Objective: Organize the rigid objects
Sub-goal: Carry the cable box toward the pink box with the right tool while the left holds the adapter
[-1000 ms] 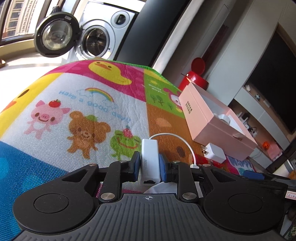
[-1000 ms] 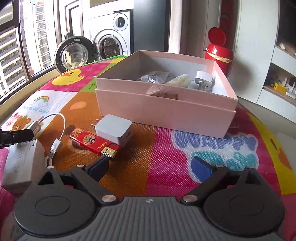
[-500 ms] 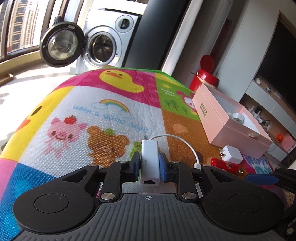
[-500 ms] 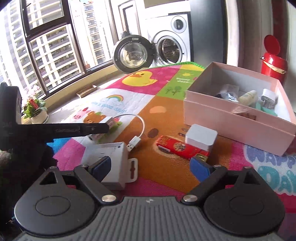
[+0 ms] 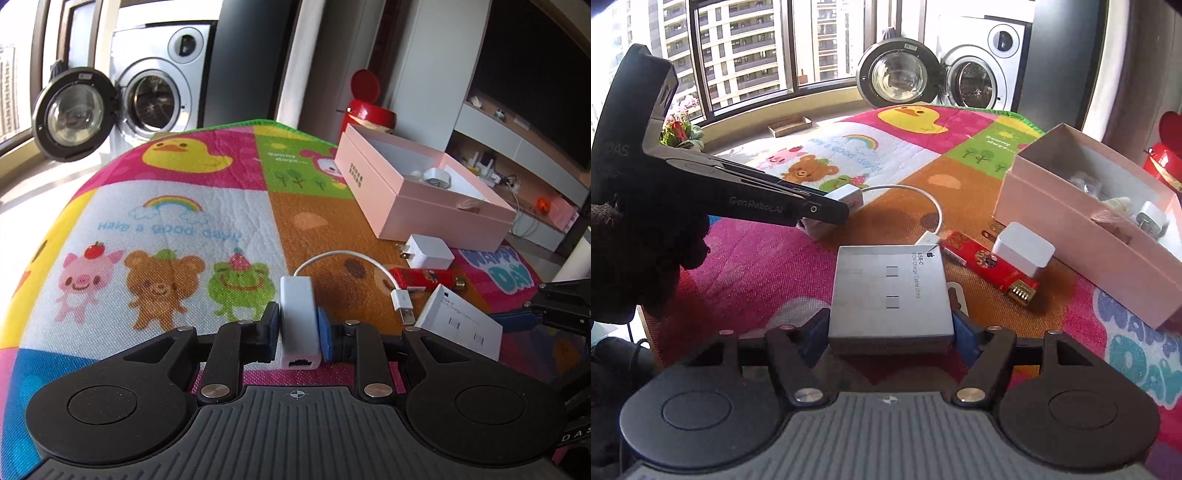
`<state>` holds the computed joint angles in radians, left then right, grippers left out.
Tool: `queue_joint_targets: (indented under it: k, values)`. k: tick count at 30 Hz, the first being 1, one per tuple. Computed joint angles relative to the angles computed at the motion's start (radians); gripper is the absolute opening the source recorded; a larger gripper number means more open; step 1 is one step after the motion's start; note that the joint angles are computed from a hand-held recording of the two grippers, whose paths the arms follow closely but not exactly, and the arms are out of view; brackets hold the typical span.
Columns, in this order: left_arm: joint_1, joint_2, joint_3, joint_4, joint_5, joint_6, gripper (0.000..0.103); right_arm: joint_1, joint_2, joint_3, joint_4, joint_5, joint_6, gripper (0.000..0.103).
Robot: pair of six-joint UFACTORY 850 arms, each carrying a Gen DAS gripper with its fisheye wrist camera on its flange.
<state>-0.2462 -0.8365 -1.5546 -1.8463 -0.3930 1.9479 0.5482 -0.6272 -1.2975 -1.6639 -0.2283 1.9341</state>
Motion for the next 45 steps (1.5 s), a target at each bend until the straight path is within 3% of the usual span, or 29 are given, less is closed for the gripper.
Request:
queue_joint_targets:
  k: [3,7,10,13,15,20,23,26,28,31,34,37,43,45]
  values:
    - [-0.015,0.004,0.001,0.063,0.000,-0.042,0.026,0.000,0.023,0.041,0.092,-0.110,-0.043,0.074]
    - [-0.052,0.029,0.030,0.025,0.068,0.010,0.026,0.008,0.016,0.057,0.140,-0.288,-0.014,0.080]
    - [-0.059,0.035,0.046,-0.053,0.080,0.059,0.026,-0.008,0.019,0.074,0.091,-0.267,0.128,0.080]
    - [-0.054,0.031,0.032,0.032,0.078,-0.058,0.026,-0.031,0.026,0.095,-0.011,-0.204,0.346,0.083]
    - [-0.058,0.032,0.027,0.058,0.095,-0.094,0.026,-0.027,0.020,0.095,-0.064,-0.218,0.445,0.086]
    - [-0.080,0.043,0.048,-0.094,0.147,0.079,0.026,-0.012,-0.002,0.057,-0.039,-0.207,0.404,0.088]
    - [-0.082,0.046,0.057,-0.164,0.147,0.155,0.026,0.002,-0.037,-0.004,0.077,-0.221,0.263,0.091]
    - [-0.080,0.047,0.062,-0.190,0.139,0.185,0.026,0.018,-0.077,-0.065,0.187,-0.309,0.152,0.091]
    - [-0.081,0.049,0.067,-0.215,0.136,0.217,0.026,0.033,-0.100,-0.094,0.243,-0.418,0.094,0.091]
    - [-0.080,0.050,0.072,-0.241,0.129,0.243,0.026,0.047,-0.106,-0.087,0.278,-0.546,0.032,0.091]
    - [-0.079,0.050,0.075,-0.255,0.122,0.253,0.026,0.050,-0.084,-0.040,0.283,-0.616,0.048,0.091]
    - [-0.077,0.051,0.080,-0.270,0.113,0.270,0.026,0.033,-0.037,0.025,0.246,-0.562,0.139,0.091]
    - [-0.081,0.058,0.095,-0.345,0.111,0.363,0.026,-0.032,0.006,0.047,0.180,-0.331,0.381,0.091]
    - [-0.085,0.061,0.102,-0.396,0.113,0.427,0.026,-0.040,-0.026,-0.011,0.245,-0.341,0.341,0.091]
